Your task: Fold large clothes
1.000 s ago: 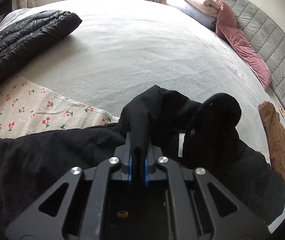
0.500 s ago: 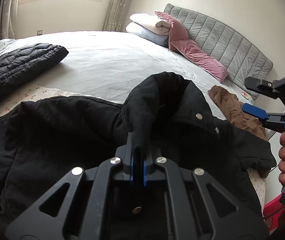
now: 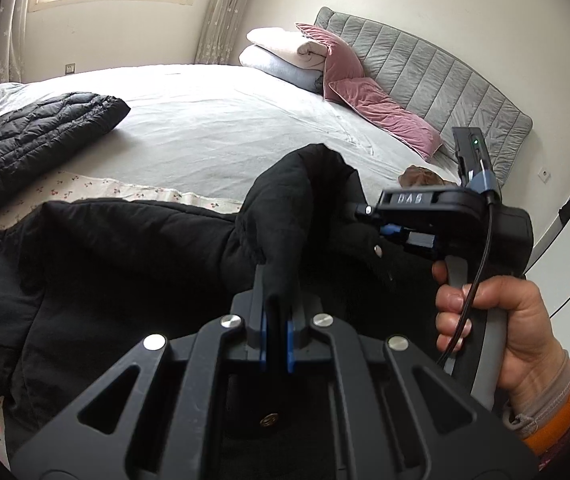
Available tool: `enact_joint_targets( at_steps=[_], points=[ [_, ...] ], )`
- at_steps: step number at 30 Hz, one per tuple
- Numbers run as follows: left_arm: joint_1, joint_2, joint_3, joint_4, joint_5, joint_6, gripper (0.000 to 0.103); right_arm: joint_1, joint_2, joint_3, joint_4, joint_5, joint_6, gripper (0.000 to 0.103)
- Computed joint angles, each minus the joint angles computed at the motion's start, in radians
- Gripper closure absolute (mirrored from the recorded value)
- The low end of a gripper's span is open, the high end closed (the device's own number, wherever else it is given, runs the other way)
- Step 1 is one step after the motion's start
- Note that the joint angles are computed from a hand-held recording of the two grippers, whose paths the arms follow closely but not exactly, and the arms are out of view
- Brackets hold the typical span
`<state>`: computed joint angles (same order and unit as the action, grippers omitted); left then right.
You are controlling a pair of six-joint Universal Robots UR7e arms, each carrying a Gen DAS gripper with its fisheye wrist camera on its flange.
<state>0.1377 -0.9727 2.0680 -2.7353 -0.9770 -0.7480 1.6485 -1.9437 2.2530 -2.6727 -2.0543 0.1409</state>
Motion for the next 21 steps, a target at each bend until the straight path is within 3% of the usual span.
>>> enact_joint_targets(
  at_steps=[2, 4, 5, 7, 9, 11, 12, 15, 17, 20, 21],
  points=[
    [0.033, 0.036, -0.061, -0.015, 0.050, 0.059, 0.095, -0.016, -0.007, 0.003, -0.038, 0.045, -0.023, 0.098],
    [0.082, 0.088, -0.136, -0.058, 0.090, 0.135, 0.095, -0.103, -0.071, 0.023, -0.118, 0.215, -0.029, 0.098],
    [0.113, 0.117, -0.172, -0.106, 0.076, 0.178, 0.094, -0.156, -0.098, 0.034, -0.156, 0.293, -0.034, 0.098],
    [0.177, 0.185, -0.270, -0.105, 0.020, 0.264, 0.082, -0.235, -0.116, 0.043, -0.204, 0.374, -0.074, 0.098],
    [0.201, 0.242, -0.335, -0.050, 0.066, 0.267, 0.059, -0.273, -0.097, 0.042, -0.214, 0.374, -0.113, 0.089],
    [0.208, 0.247, -0.322, -0.057, 0.083, 0.247, 0.053, -0.326, -0.109, 0.049, -0.184, 0.400, -0.088, 0.067],
    [0.208, 0.235, -0.293, -0.098, 0.068, 0.242, 0.051, -0.360, -0.124, 0.066, -0.190, 0.430, -0.093, 0.061],
    [0.192, 0.196, -0.207, -0.204, 0.052, 0.262, 0.050, -0.414, -0.178, 0.097, -0.212, 0.516, -0.167, 0.060],
    [0.189, 0.190, -0.186, -0.195, 0.038, 0.287, 0.051, -0.389, -0.177, 0.099, -0.205, 0.502, -0.192, 0.062],
    [0.208, 0.215, -0.198, -0.113, -0.017, 0.304, 0.076, -0.299, -0.105, 0.099, -0.250, 0.432, -0.235, 0.063],
    [0.216, 0.232, -0.205, -0.090, -0.026, 0.302, 0.079, -0.266, -0.064, 0.093, -0.270, 0.391, -0.247, 0.064]
  ],
)
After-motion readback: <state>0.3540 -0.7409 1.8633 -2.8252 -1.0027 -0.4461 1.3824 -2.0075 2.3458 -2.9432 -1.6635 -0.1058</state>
